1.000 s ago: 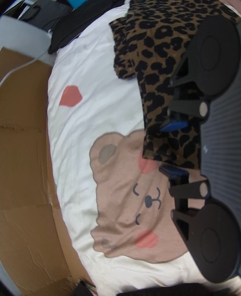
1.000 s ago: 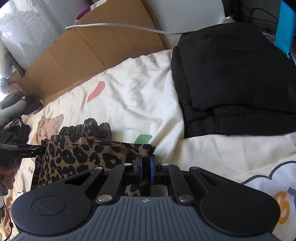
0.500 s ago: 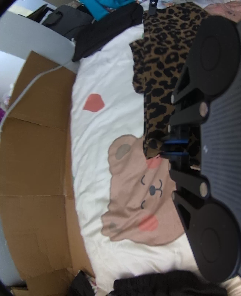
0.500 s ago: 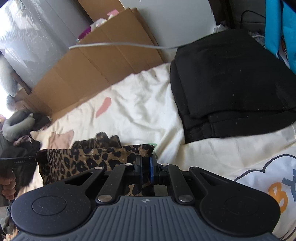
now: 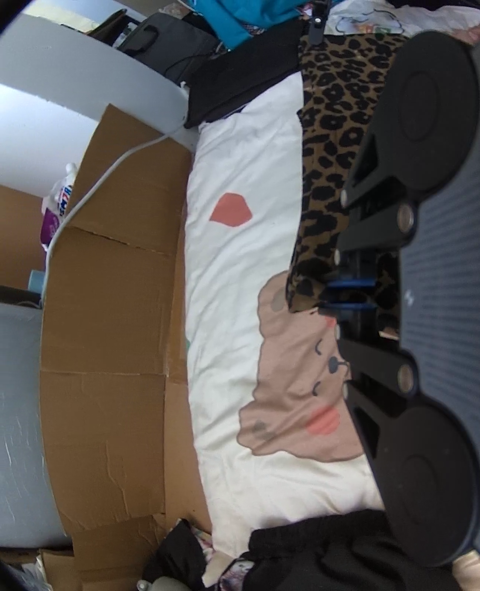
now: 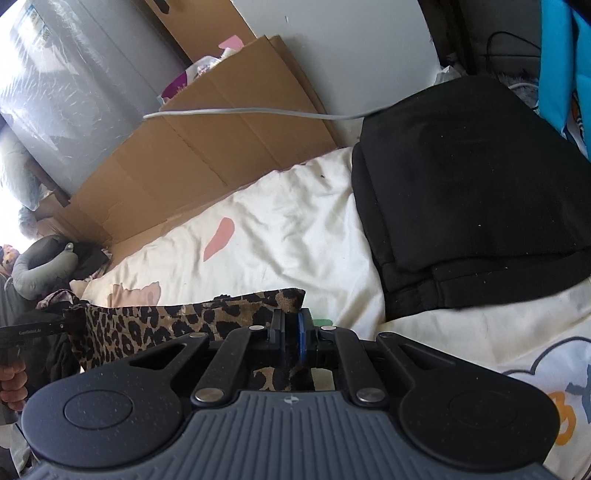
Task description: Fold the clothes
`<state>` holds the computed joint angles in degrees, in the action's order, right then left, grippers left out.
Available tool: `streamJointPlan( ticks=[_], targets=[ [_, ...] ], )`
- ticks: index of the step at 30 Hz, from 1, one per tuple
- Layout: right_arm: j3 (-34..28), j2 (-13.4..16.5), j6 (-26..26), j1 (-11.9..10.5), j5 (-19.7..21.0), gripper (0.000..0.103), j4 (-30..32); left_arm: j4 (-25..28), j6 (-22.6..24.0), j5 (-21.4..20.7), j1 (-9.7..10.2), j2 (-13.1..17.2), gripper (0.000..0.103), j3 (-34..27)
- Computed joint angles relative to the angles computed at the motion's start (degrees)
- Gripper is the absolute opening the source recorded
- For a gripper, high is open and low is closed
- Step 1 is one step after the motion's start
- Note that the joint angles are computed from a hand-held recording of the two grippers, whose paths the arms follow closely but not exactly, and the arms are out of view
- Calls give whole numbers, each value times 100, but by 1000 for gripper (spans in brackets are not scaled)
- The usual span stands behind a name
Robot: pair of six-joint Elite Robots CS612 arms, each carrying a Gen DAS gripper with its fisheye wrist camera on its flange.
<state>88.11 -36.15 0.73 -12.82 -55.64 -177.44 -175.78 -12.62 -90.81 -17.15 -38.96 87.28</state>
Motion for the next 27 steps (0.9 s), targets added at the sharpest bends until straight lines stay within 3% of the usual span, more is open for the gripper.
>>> streamJointPlan(
  ticks=[10,15,18,23,27],
  targets=[
    [-523,237,-176,108,-412,5,842,710,32,87,-3,385,9,-662],
    [-563,226,-74,78,-388,1,715,658,-81,125,3,427,9,-716],
    [-636,240,-26,77,-622,0,705,637,-90,156,12,404,9,-702],
    [-733,312,231,-27,-95,0,902,781,-156,130,35,505,9,-804],
    [-675,306,9,-3,132,3,1019,835,-210,68,46,587,9,-891]
  ],
)
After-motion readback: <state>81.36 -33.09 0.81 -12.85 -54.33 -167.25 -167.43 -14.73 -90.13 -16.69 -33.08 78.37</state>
